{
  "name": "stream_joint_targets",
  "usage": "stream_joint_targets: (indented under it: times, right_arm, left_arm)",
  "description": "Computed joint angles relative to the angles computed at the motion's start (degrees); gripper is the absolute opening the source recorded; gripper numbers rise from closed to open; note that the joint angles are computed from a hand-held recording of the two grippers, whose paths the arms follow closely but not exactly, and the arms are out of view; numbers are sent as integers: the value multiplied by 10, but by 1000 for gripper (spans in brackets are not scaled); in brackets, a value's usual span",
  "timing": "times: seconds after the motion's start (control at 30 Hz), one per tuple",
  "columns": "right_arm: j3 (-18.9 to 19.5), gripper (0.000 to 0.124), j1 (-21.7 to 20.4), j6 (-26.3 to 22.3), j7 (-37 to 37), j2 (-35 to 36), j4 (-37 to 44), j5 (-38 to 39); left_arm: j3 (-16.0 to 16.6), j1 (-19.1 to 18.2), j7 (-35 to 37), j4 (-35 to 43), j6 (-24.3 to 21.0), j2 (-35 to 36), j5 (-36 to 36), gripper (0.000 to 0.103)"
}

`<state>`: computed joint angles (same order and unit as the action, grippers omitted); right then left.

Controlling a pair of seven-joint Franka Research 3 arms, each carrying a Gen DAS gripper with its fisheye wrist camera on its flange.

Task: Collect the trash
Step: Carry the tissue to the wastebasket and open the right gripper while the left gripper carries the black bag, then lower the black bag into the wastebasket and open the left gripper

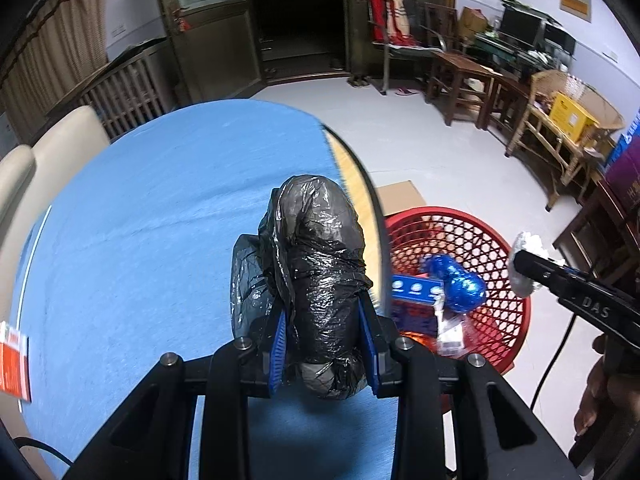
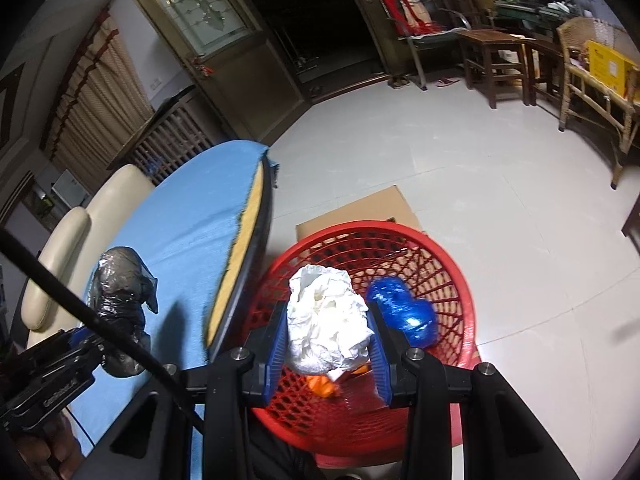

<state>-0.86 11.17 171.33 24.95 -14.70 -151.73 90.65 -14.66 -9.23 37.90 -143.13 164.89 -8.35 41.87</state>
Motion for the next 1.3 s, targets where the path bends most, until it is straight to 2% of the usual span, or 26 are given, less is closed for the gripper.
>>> stream_joint_targets:
  times: [0.2, 0.33, 0.4, 0.47, 0.73, 1.3]
  right_arm:
    - [-8, 40, -11, -3, 5, 17, 4, -15]
    - [-9, 44, -15, -3, 50, 30, 1, -61]
    - [-9, 67, -16, 2, 89, 42, 0, -96]
    - [-16, 75, -17, -6, 113, 50, 0, -114]
    - [-28, 76, -25, 4, 60, 31, 3, -50]
    - [-47, 79, -50, -11, 73, -6, -3, -57]
  left_arm:
    - [-2, -16, 15, 32, -11, 31, -11, 34]
    - [1, -26, 22, 48, -15, 49, -17, 34]
    - [3, -31, 31, 56, -17, 57, -22, 34]
    - [4, -36, 31, 67, -19, 70, -20, 34]
    - [9, -54, 52, 91, -25, 96, -36, 34]
    - [11, -83, 110, 135, -32, 150, -87, 34]
